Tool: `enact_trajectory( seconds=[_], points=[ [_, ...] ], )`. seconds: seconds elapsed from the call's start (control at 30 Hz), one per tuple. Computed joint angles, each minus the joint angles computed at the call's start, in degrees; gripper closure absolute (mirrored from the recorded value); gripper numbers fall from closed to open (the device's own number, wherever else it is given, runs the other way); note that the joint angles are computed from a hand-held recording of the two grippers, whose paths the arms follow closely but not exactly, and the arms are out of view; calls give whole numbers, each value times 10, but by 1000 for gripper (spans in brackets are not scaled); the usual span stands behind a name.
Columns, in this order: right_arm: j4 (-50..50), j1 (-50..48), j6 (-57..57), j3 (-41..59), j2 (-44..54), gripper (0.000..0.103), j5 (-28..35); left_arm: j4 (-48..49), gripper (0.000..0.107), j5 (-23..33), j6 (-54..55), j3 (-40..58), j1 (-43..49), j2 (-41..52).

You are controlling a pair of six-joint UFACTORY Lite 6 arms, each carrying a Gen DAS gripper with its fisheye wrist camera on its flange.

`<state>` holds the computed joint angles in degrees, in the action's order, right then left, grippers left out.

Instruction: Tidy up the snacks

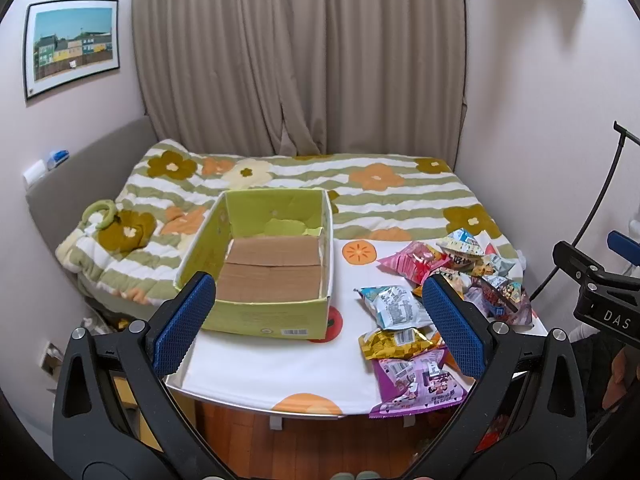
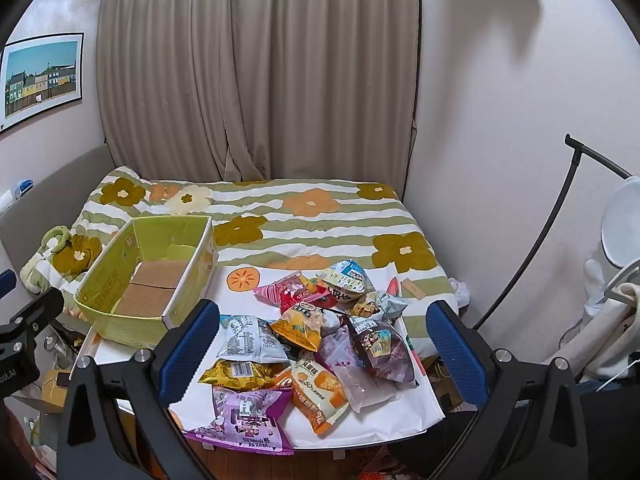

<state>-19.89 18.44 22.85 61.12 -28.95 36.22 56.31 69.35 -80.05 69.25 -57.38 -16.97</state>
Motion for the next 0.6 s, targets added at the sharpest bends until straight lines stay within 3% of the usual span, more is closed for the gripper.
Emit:
enact_trajectory(
  seconds=[0.6],
  points=[
    [-1, 3, 8, -21, -8, 0, -6, -11, 5, -19, 4, 1, 6, 1]
  ],
)
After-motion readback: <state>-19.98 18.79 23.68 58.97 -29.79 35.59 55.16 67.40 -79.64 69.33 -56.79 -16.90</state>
